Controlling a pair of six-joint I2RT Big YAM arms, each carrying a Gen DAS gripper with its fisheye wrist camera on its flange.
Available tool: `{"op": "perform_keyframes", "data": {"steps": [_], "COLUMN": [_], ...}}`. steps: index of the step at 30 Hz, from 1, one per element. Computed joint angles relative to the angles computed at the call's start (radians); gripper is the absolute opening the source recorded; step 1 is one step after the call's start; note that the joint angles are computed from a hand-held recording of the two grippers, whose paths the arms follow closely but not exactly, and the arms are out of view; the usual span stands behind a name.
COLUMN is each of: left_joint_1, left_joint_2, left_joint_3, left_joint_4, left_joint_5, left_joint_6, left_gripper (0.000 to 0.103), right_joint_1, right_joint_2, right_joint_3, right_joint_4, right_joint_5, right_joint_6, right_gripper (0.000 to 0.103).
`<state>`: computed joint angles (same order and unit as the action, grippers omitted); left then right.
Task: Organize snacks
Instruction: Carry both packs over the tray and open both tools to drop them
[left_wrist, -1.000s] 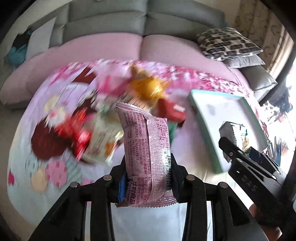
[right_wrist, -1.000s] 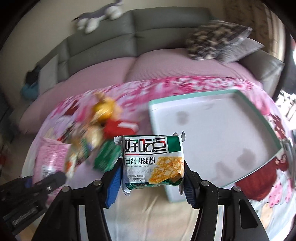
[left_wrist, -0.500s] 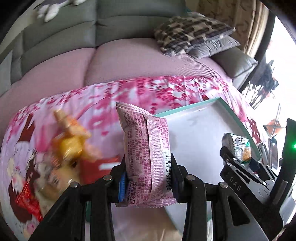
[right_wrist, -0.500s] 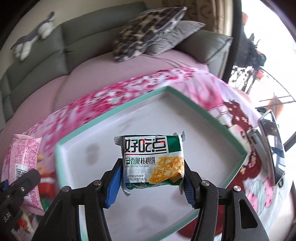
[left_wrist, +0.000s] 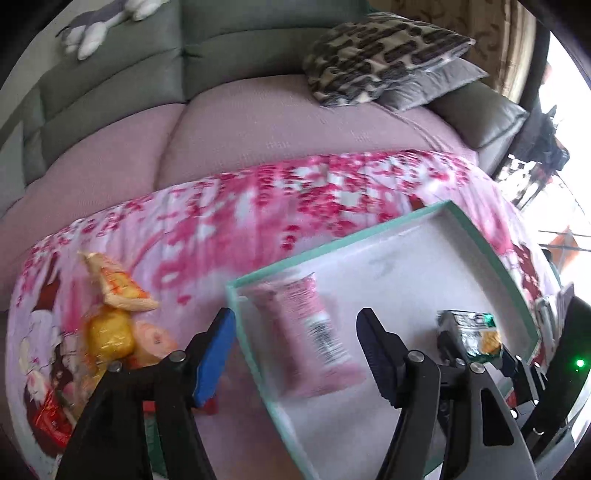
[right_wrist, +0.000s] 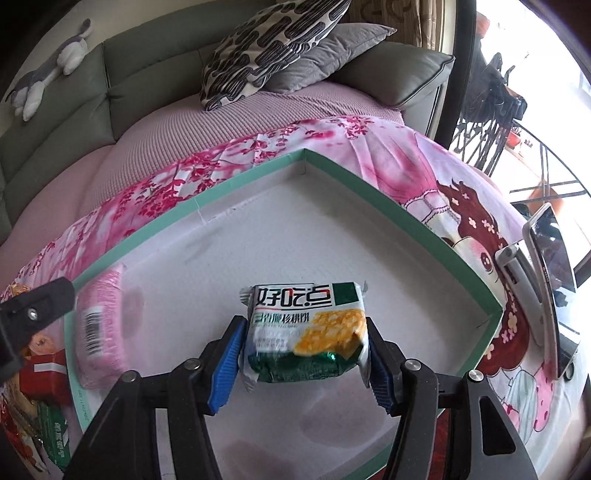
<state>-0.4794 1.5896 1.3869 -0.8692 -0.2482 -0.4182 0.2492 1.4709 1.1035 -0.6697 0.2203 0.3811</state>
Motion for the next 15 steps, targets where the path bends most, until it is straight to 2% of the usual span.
{"op": "perform_keyframes", "data": {"steps": [2,3,4,6,10,15], "left_joint_1": [0.007,0.01,0.016,0.026,0.048,0.103], "left_joint_2": [-0.012,-0.018,-0.026,-0.045,-0.1,-0.184], "left_joint_3": [-0.004,-0.009,-0.017,-0.038,-0.107,-0.197], "left_joint_4": [-0.035,-0.048,-0.063,-0.071,-0.051,-0.058], "left_joint_5": [-0.04,-0.056,-0.076,-0.091,-0.107,-0.107], "left_joint_6": [-0.033,-0.045,-0.064,-0.088,-0.121,-0.186], "left_gripper": [0.074,0.078,0.085,0.089,0.095,0.096], "right_joint_1": [0.001,0.001,0.003,0.011,0.042,0.085], "right_joint_2": [-0.003,-0.006,-0.012,-0.023,-0.036,-0.053], "right_joint_3": [0.001,0.001,0.0,-0.004,-0.004,0.0], "right_joint_4": [-0.005,-0.006,-0.007,-0.003,-0.007,0.007], "right_joint_5": [-0.01,-0.018,-0.024,-0.025,0.005,-0.012], "right_joint_6": [0.0,-0.002,-0.006,-0.016,-0.027,-0.018], "right_gripper": [0.068,0.076,0.088,0.101,0.103,0.103]}}
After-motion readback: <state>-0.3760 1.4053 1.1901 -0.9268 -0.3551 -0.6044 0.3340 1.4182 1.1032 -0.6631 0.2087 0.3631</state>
